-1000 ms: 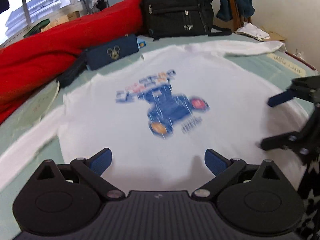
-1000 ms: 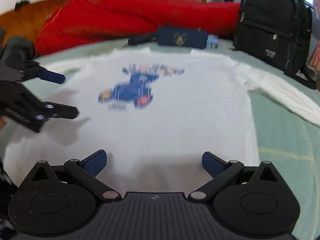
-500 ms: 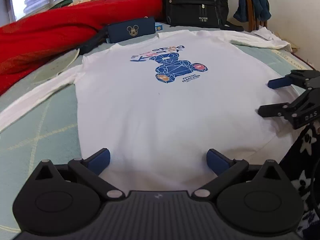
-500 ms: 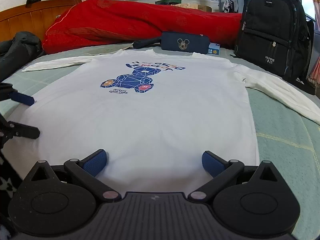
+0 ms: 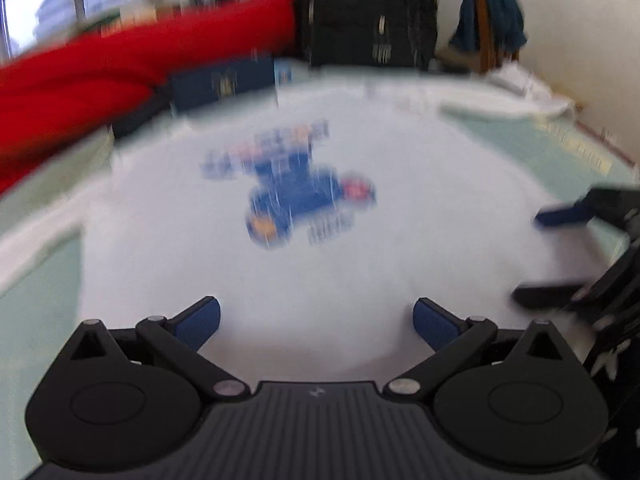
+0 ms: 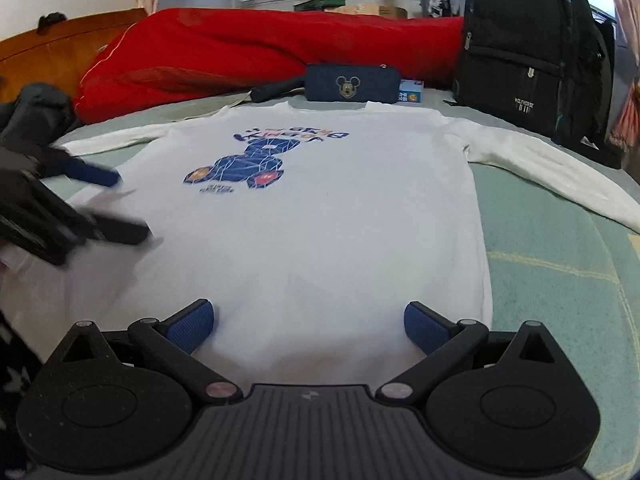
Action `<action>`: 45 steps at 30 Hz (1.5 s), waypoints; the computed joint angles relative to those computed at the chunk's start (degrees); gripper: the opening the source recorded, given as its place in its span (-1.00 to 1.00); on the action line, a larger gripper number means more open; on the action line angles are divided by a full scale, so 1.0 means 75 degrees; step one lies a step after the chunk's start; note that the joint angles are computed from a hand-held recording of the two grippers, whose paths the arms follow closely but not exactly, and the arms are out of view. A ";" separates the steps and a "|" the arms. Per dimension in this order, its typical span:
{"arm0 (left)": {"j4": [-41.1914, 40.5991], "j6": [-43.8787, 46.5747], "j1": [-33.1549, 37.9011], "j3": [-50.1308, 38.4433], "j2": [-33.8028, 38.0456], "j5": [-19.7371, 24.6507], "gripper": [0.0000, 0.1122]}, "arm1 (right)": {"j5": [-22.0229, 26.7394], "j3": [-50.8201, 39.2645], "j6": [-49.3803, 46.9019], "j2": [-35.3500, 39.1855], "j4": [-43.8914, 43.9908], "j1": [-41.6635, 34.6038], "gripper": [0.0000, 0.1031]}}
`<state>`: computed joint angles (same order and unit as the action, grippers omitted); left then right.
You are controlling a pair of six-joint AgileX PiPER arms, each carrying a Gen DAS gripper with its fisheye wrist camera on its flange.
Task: Fold clothes
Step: 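Smooth the shirt body with the left gripper while the right gripper lifts away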
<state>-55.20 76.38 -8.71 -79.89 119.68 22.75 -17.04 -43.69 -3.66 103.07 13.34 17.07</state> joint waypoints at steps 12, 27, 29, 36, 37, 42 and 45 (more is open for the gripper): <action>0.0003 -0.1221 -0.0455 -0.0533 0.0003 0.0111 0.82 | -0.0488 0.0906 0.5871 -0.1280 -0.6467 -0.2513 1.00; 0.1914 -0.2448 -0.1982 -0.1820 0.0612 0.0027 0.82 | -0.1237 -0.2071 1.1027 0.1095 -1.0872 -0.7002 1.00; 0.2207 -0.2750 -0.2085 -0.2028 0.0794 0.0055 0.82 | -0.1565 -0.2850 1.2200 0.1714 -1.1753 -0.7364 1.00; 0.3137 -0.3649 -0.2289 -0.2644 0.1347 0.0279 0.82 | -0.2927 -0.5126 1.4350 0.3398 -1.2918 -0.7956 1.00; 0.3092 -0.3619 -0.2281 -0.2656 0.1373 0.0283 0.82 | -0.3038 -0.5438 1.4624 0.3592 -1.3074 -0.7992 1.00; 0.2763 -0.3392 -0.2225 -0.2646 0.1426 0.0297 0.83 | -0.3254 -0.6728 1.5425 0.4389 -1.3418 -0.8079 1.00; 0.2601 -0.3199 -0.2213 -0.2570 0.1412 0.0230 0.82 | -0.3389 -0.6800 1.5534 0.4520 -1.2981 -0.8220 1.00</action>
<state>-35.69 52.40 -25.31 -99.17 130.27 24.47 -42.46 -94.69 112.84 136.97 -84.02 -44.58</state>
